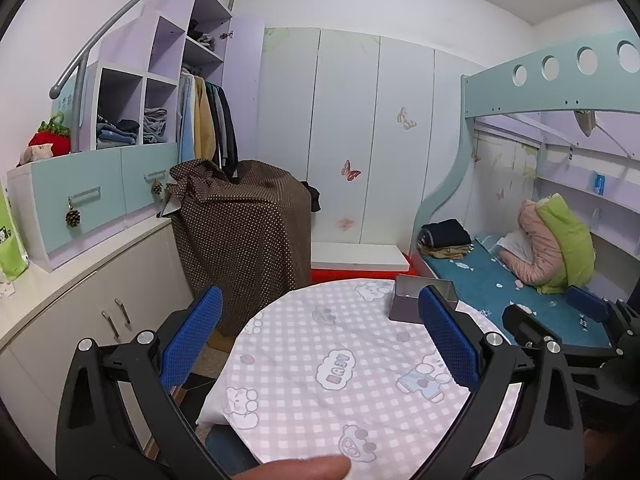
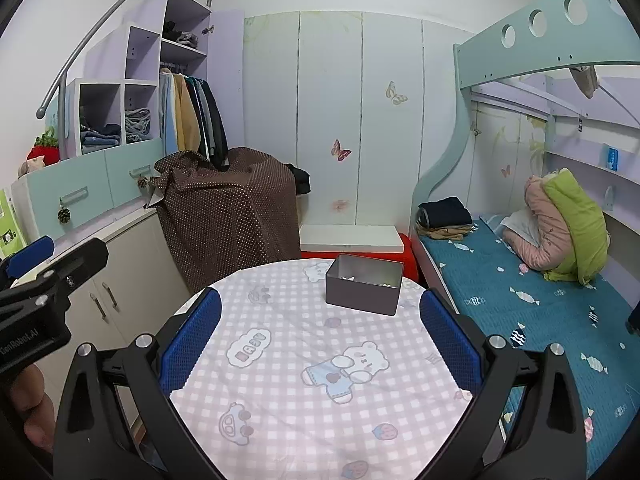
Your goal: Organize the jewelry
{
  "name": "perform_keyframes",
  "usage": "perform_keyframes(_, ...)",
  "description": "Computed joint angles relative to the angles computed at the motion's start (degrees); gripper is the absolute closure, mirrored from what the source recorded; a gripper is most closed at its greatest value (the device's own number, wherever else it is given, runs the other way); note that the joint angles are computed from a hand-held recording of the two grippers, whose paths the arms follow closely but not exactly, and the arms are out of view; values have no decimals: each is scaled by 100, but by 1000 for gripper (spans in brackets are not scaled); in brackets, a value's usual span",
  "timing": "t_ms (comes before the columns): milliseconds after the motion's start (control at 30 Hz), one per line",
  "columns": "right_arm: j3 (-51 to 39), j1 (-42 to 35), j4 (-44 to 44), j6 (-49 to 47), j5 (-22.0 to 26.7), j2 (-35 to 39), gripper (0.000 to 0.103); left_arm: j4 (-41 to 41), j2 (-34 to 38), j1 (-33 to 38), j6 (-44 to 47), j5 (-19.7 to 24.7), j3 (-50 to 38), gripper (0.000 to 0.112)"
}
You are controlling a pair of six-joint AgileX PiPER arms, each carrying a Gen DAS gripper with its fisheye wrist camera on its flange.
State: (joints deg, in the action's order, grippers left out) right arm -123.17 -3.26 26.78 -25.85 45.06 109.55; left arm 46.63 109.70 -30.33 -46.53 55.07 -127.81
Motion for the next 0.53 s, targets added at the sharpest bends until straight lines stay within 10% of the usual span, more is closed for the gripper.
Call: perform_keyframes(533,-55,11,-69,64,-23,43,7,-396,150,120,381,107,-312,14)
